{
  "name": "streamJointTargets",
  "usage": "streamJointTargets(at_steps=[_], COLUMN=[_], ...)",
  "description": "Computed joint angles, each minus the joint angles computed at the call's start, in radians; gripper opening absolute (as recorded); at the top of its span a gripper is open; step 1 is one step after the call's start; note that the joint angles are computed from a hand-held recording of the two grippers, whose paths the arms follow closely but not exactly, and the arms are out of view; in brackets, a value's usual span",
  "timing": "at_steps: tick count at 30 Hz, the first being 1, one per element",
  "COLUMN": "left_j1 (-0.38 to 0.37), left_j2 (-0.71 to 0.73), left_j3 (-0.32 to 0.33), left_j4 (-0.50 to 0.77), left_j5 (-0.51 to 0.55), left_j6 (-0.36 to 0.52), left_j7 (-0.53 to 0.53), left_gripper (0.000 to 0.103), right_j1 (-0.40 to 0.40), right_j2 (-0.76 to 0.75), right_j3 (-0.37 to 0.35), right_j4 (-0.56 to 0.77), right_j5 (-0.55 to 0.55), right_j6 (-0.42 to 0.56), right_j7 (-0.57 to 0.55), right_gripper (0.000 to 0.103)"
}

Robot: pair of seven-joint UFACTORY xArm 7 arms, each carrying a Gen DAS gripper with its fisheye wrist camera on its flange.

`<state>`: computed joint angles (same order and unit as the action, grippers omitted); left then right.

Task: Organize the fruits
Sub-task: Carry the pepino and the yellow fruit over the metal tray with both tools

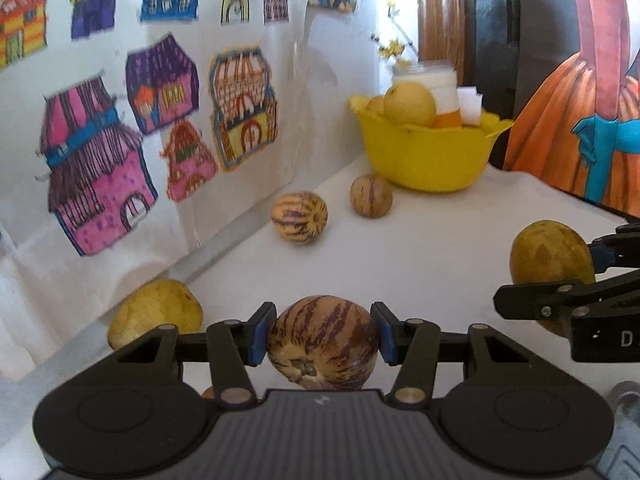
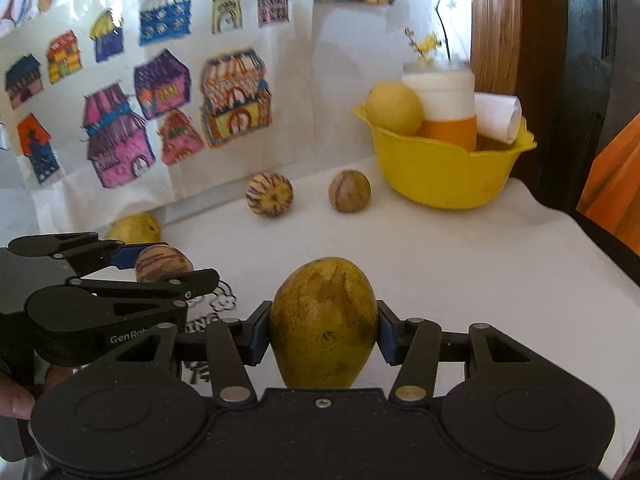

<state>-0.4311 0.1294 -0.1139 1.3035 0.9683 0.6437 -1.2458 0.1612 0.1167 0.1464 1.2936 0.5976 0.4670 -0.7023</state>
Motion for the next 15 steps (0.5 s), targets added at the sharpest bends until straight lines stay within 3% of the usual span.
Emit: streamJointTargets(at_steps=[15], left_j1=[-0.012], left_j2=[-0.170], left_j3=[-0.109], left_j4=[-0.031], left_j5=[0.050], left_j6=[0.123], left_j7=[-0.061], left_gripper=[0.056], right_j1=[0.075], right_j2=[-0.278], right_j3=[-0.069], right_j4=[-0.135], right_j5=[0.074], right_j6=[-0.006], right_j7=[-0.025], right_gripper=[0.054])
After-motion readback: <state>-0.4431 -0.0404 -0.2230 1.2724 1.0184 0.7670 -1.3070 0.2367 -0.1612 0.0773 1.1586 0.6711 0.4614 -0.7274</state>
